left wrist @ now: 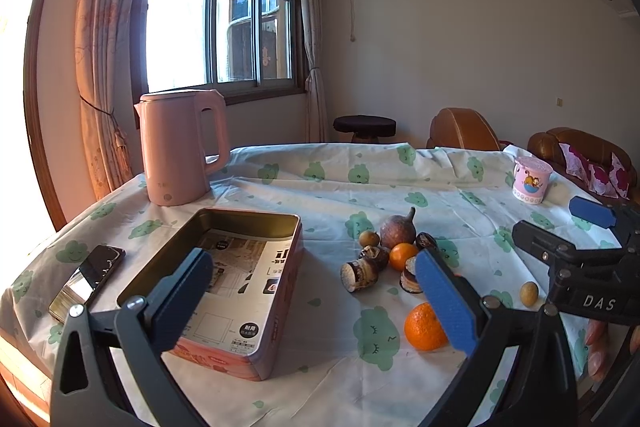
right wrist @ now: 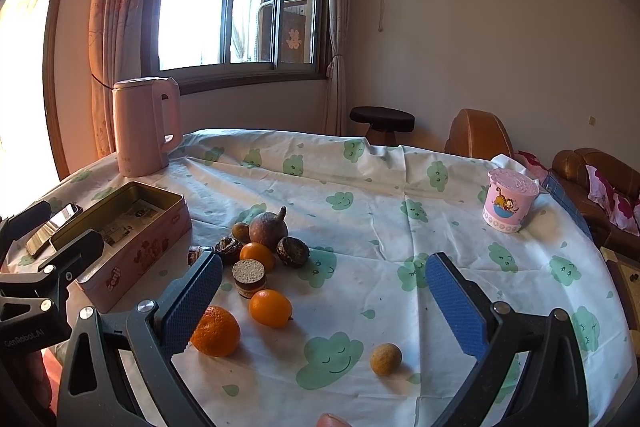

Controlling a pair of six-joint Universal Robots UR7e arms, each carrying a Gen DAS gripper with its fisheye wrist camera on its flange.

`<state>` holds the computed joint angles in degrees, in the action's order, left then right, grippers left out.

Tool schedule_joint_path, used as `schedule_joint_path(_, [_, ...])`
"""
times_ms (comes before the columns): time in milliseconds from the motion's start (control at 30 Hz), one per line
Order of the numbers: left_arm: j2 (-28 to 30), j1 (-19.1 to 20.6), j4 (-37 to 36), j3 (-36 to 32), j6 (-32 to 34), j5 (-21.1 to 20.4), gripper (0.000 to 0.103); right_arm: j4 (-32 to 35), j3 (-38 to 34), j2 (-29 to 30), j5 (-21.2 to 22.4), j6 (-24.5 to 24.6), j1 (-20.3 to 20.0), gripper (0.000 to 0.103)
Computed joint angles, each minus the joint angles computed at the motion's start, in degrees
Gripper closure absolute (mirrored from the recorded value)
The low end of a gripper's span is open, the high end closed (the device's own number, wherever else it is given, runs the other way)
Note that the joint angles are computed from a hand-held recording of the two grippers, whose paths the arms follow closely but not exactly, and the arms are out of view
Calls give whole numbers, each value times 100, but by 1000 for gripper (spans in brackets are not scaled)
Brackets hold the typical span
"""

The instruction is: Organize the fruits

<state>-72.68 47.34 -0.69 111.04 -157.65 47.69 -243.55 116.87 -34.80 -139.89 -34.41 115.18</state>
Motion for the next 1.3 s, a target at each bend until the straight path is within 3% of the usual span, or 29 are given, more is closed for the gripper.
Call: schedule_joint_path(1300, [85,-25,-37,96,-17,26,0,1,75,11,-22,75,-96,1])
